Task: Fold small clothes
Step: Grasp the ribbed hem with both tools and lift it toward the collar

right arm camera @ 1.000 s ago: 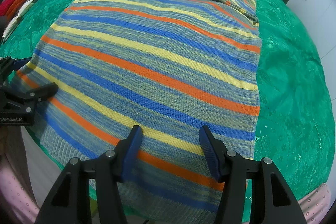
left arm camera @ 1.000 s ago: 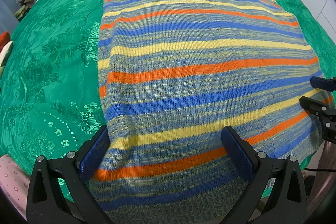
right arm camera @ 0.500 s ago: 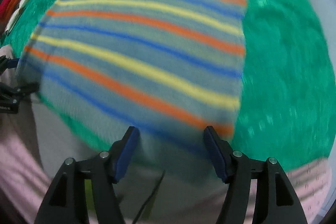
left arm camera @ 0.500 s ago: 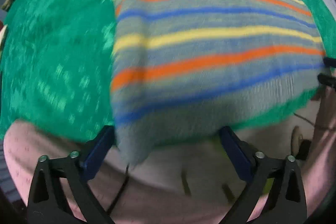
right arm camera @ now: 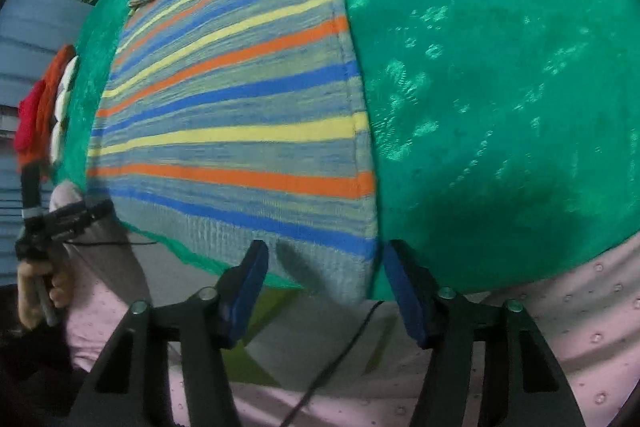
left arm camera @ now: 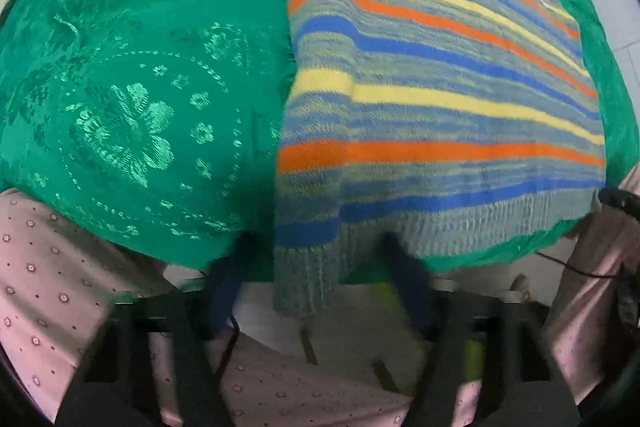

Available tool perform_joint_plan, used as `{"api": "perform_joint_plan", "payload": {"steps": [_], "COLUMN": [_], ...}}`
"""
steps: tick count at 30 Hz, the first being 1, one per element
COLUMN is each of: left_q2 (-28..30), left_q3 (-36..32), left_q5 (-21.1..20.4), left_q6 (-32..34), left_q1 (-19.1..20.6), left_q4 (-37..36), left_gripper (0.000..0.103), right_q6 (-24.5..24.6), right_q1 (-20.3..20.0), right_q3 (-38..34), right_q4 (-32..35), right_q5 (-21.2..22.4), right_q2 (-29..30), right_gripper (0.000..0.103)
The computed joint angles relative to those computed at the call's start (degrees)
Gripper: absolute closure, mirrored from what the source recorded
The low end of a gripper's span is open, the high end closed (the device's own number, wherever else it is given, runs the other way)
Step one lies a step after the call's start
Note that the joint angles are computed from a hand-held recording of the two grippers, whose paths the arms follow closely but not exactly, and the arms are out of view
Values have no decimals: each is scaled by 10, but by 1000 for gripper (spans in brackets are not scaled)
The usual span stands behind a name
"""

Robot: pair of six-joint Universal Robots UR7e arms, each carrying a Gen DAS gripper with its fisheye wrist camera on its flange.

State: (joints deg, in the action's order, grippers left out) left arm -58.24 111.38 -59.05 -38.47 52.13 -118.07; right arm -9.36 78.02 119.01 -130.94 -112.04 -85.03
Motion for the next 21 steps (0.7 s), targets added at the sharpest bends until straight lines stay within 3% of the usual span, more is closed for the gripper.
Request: {"api": "perform_joint_plan", "payload": {"steps": [1, 5, 7, 12, 17, 21], "left_q2": [1, -23, -36, -36, 61, 170], "left_q3": [-2, 6, 0, -56, -206, -378], "left_q5": [-9, -29, -48, -85, -81, -88], "left_q6": [-5, -6, -2, 61, 144, 167], "left_q1": [3, 9, 14, 51, 83, 112], "left_q4": [5, -10, -27, -140, -211, -191], "left_gripper": [97, 99, 99, 99, 99, 99], "right_q6": [1, 18, 34, 55, 60, 77], "right_q1": [-5, -22, -34, -39, -23, -12], "right_q3": [2, 6, 1, -35, -134, -244], "right_q4": [1, 17, 15, -53, -157, -197], "right_q5": [14, 63, 110, 212, 233, 223], "right_q2": [-4, -30, -47, -31, 71, 167], "right_gripper": [100, 97, 97, 97, 97, 97]}}
